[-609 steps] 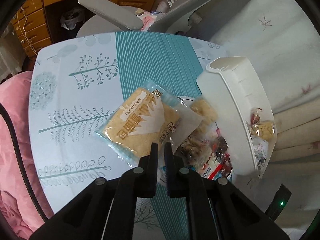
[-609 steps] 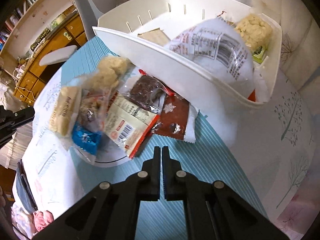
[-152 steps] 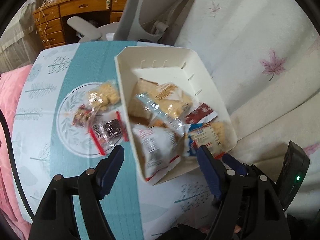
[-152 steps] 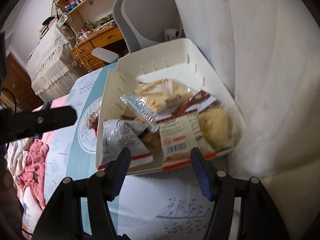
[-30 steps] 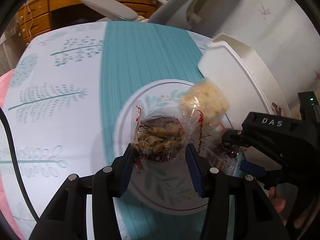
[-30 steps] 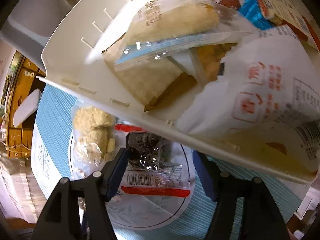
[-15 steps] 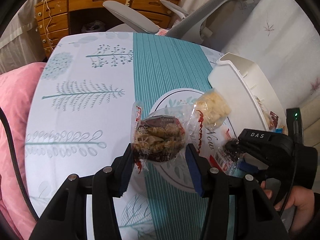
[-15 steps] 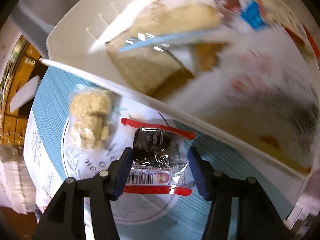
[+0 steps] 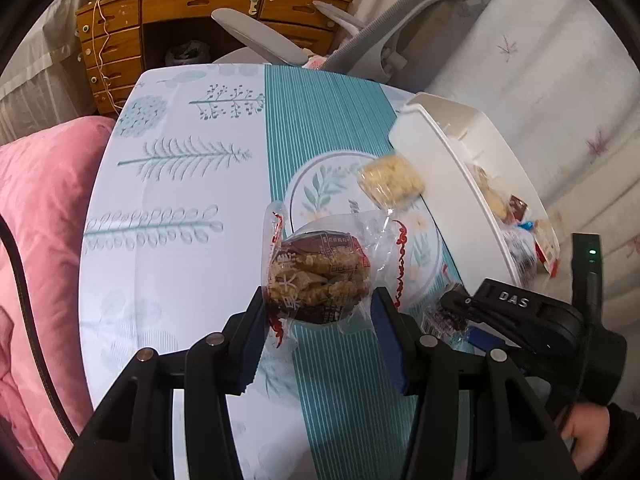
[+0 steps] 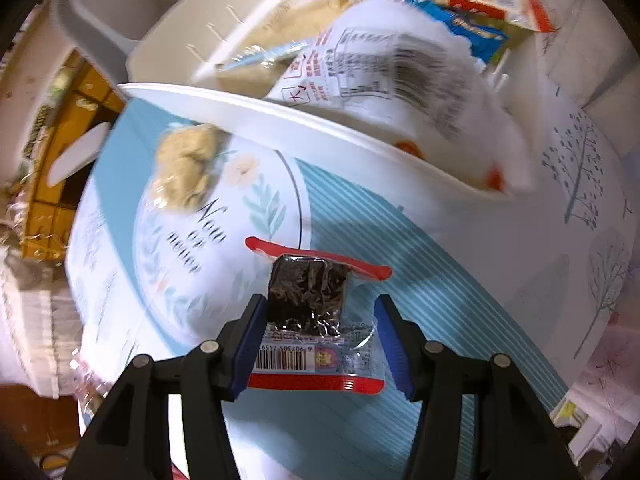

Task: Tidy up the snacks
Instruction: 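Lift and carry the nut bag and chocolate packet over the white tray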

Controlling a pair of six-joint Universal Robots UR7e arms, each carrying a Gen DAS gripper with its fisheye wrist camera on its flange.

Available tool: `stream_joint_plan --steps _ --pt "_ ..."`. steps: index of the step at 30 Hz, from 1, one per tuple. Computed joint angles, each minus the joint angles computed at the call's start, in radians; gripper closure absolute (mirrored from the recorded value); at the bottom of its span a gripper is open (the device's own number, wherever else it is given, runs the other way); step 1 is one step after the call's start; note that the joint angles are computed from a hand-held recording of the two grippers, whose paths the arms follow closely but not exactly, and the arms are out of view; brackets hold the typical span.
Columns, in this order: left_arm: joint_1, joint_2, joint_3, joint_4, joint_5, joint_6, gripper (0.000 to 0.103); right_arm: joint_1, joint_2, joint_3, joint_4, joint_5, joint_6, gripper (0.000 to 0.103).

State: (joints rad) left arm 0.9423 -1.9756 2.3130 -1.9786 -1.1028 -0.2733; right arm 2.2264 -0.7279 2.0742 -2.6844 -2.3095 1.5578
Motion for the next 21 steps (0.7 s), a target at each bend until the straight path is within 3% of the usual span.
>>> stream_joint_plan --steps 11,18,21 --pt "-0.179 -0.139 -0.023 0.234 -0.016 -0.146 0.054 0.141 -0.052 0.094 -0.196 -0.072 -0.196 0.048" --pt "-0.280 -0.145 -0.047 0.291 -0.017 -0.228 0.054 0.221 -0.145 0.140 -0.147 -0.115 -0.202 0.048" --pt "-0.333 -0.137 -0.049 0.298 -0.008 -0.280 0.054 0.225 -0.179 0.161 -0.159 -0.136 -0.246 0.048"
